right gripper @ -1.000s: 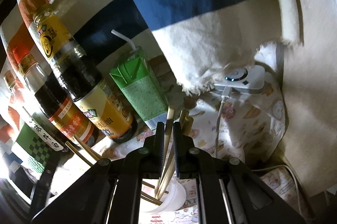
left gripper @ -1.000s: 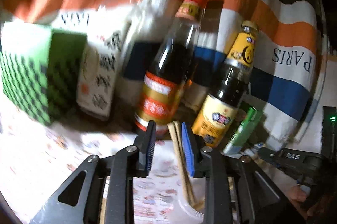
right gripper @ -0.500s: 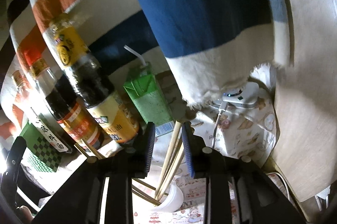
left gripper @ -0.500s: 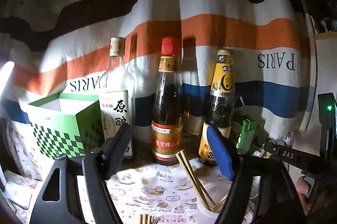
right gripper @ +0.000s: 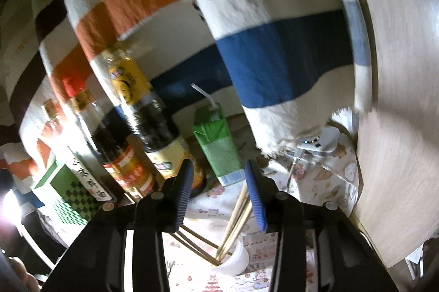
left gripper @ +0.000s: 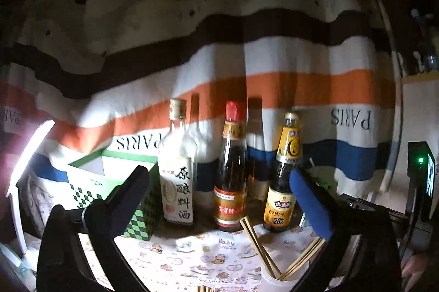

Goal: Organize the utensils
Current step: 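Open both grippers to release the chopsticks into the cup, then move both open grippers back down to the chopstick bundle on the cloth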

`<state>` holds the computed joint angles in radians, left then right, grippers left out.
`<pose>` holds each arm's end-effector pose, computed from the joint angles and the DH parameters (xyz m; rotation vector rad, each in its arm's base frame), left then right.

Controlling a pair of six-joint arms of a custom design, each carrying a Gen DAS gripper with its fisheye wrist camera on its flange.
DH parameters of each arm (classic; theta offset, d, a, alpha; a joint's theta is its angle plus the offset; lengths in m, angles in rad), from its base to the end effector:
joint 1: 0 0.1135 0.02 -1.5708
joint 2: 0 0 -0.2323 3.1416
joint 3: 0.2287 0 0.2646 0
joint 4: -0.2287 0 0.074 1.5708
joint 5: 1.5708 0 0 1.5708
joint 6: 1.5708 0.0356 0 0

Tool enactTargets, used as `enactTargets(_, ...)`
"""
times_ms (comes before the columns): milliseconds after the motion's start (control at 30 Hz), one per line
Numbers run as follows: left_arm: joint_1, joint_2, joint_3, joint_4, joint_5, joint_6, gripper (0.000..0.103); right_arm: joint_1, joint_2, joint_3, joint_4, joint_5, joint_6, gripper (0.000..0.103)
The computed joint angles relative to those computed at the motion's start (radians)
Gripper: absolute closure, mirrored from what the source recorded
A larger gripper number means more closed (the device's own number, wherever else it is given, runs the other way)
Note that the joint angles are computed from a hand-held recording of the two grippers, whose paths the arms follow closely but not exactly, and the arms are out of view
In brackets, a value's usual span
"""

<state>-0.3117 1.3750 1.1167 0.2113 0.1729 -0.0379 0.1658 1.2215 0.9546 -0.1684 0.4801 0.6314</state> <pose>0.3296 -0.1126 0.3284 0.3553 1.5934 -0.4088 0.2992 0.0334 0.2771 0.7388 1.8093 0.0424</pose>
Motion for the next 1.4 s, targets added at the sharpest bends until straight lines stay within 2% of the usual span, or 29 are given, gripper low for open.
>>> enactTargets(100,0.015,-0.024,-0.038,0.036,0.012,0.067,0.001,0.038,-0.023,-0.003,0.008,0.024,-0.019,0.054)
enactTargets(167,0.018,-0.026,-0.052,0.04,-0.01,0.127,0.001,0.07,-0.027,0.001,0.015,0.041,-0.033,0.053)
enactTargets(267,0.019,-0.019,-0.075,0.065,-0.056,0.184,0.001,0.113,-0.027,0.006,0.03,0.05,-0.048,0.042)
enactTargets(333,0.022,-0.015,-0.086,0.075,-0.071,0.219,0.001,0.136,-0.018,0.011,0.038,0.06,-0.057,0.04)
enactTargets(433,0.046,-0.013,-0.089,0.056,-0.043,0.202,0.001,0.143,0.009,0.035,0.023,0.045,-0.085,0.039)
enactTargets(567,0.09,0.013,-0.097,0.044,0.006,0.208,0.001,0.121,0.027,0.041,0.013,0.01,-0.03,0.039)
enactTargets(767,0.121,0.095,-0.106,0.062,-0.108,0.245,0.001,0.097,0.052,0.068,-0.023,-0.068,-0.035,0.039)
enactTargets(900,0.17,0.157,-0.133,0.159,-0.046,0.188,0.001,0.111,0.074,0.08,-0.023,-0.076,-0.026,0.039)
enactTargets(933,0.19,0.199,-0.133,0.209,0.004,0.14,0.001,0.117,0.088,0.089,-0.023,-0.082,-0.028,0.039)
enactTargets(1000,0.208,0.306,-0.12,0.296,0.033,0.072,0.001,0.13,0.116,0.106,-0.024,-0.089,-0.032,0.039)
enactTargets(1067,0.218,0.416,-0.022,0.201,0.062,0.077,0.001,0.146,0.157,0.132,-0.027,-0.09,-0.042,0.039)
enactTargets(1100,0.231,0.476,0.036,0.149,0.111,0.084,0.001,0.158,0.184,0.152,-0.034,-0.086,-0.06,0.039)
enactTargets(1133,0.239,0.515,0.065,0.14,0.13,0.089,0.001,0.173,0.215,0.176,-0.04,-0.08,-0.088,0.039)
enactTargets(1200,0.244,0.565,0.102,0.14,0.101,0.092,0.001,0.192,0.262,0.207,-0.044,-0.078,-0.116,0.039)
enactTargets(1300,0.274,0.625,0.189,0.06,0.189,0.065,0.001,0.205,0.352,0.269,-0.06,-0.1,-0.095,0.039)
enactTargets(1400,0.288,0.653,0.21,0.057,0.189,0.013,0.001,0.215,0.447,0.341,-0.095,-0.107,-0.074,0.039)
